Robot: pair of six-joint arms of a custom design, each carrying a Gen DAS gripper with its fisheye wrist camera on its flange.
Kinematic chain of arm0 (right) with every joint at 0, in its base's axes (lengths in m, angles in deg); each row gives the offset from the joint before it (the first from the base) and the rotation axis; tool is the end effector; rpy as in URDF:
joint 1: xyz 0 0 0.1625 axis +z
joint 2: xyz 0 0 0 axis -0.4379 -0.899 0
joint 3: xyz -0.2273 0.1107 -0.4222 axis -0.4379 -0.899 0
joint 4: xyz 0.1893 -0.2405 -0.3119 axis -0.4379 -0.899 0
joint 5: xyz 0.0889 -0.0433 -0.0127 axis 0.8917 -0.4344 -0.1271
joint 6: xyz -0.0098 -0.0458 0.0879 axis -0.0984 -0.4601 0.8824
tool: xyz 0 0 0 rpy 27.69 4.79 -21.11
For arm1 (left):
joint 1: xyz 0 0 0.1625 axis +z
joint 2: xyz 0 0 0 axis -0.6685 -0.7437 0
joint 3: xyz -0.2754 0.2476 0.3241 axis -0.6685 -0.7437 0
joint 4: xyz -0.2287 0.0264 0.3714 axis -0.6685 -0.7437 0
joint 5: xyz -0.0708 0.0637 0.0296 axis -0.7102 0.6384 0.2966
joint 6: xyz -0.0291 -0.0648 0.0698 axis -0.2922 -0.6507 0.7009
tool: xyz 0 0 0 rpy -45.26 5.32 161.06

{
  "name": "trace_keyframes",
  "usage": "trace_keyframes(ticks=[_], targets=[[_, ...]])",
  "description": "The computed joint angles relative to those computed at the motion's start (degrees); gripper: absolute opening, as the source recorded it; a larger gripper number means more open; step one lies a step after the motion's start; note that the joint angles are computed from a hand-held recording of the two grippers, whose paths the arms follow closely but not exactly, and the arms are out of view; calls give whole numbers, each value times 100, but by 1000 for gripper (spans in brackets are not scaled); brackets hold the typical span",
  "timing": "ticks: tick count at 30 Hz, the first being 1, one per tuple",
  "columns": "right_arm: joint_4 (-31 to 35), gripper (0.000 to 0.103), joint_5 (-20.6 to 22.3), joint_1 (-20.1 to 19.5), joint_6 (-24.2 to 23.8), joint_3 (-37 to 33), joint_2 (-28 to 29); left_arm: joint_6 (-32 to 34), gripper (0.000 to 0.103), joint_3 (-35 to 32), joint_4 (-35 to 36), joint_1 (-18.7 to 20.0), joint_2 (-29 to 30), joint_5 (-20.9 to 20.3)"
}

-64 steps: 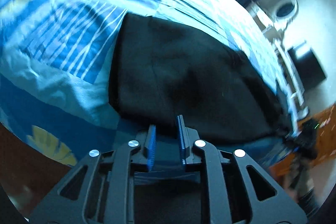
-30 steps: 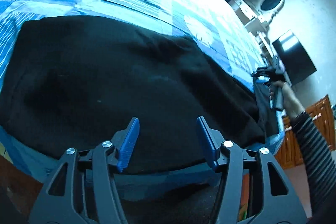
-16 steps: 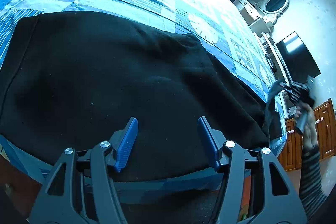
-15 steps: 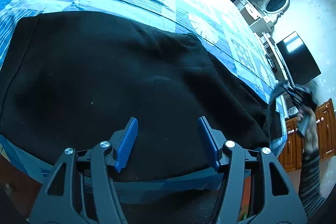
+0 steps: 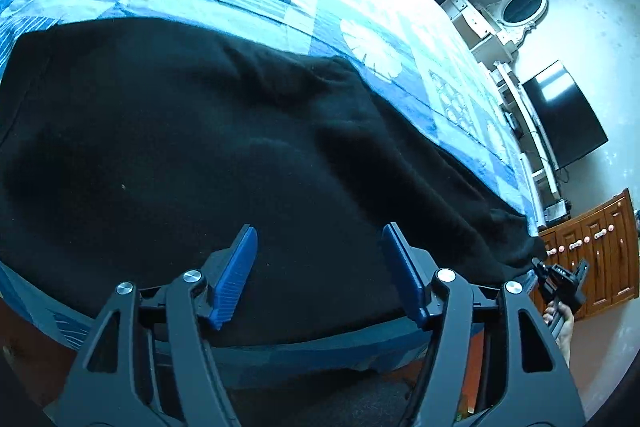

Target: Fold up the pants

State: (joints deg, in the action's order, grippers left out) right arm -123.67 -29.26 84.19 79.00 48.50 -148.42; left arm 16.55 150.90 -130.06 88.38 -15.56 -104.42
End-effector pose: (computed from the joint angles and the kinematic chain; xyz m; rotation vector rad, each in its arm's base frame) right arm -0.1534 -0.4938 0.4515 -0.6093 -2.5168 1.1522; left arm -0.2175 -0.5001 0.1167 -0.0331 2.7586 -0.7613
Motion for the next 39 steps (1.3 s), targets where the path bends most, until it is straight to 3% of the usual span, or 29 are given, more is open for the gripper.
trace_keyframes(ticks=[3, 5, 9, 12, 15, 16, 19, 21, 28, 30, 32, 35, 39], targets=[[169, 9, 459, -279, 82, 36, -35, -30, 65, -8, -4, 8, 45, 24], [325, 15, 653, -383, 121, 53, -146, -34, 65, -9, 11, -3, 52, 52], [200, 18, 157, -212, -141, 50, -384, -56, 66, -31, 57, -14, 53, 52], [398, 19, 125, -75, -394, -305, -308, -52, 69, -48, 38, -5, 72, 41], [1042, 26, 222, 111, -789, -982, 95, -72, 71, -49, -16, -5, 99, 58], [1240, 33, 222, 152, -896, -1174, 225, -80, 71, -40, -32, -10, 104, 73], [1639, 34, -62, 319, -1126, -1704, 663, -64, 71, -7, -61, -27, 111, 105], [1714, 34, -339, 421, -1185, -1922, 901, -66, 71, 4, -36, -47, 111, 127], [1781, 37, -539, 478, -1402, -2147, 1241, -100, 73, -66, 43, -11, 134, 89], [1575, 32, -829, 572, -1688, -2058, 1241, -80, 74, -70, 40, -6, 141, 79], [1551, 16, -976, 618, -1856, -1973, 1175, -57, 75, -75, 47, -11, 152, 96], [1307, 11, -921, 687, -1960, -1890, 1087, -45, 76, -95, 109, -41, 182, 178], [397, 9, -958, 879, -2209, -1688, 951, -141, 76, -113, 168, -67, 190, 245]])
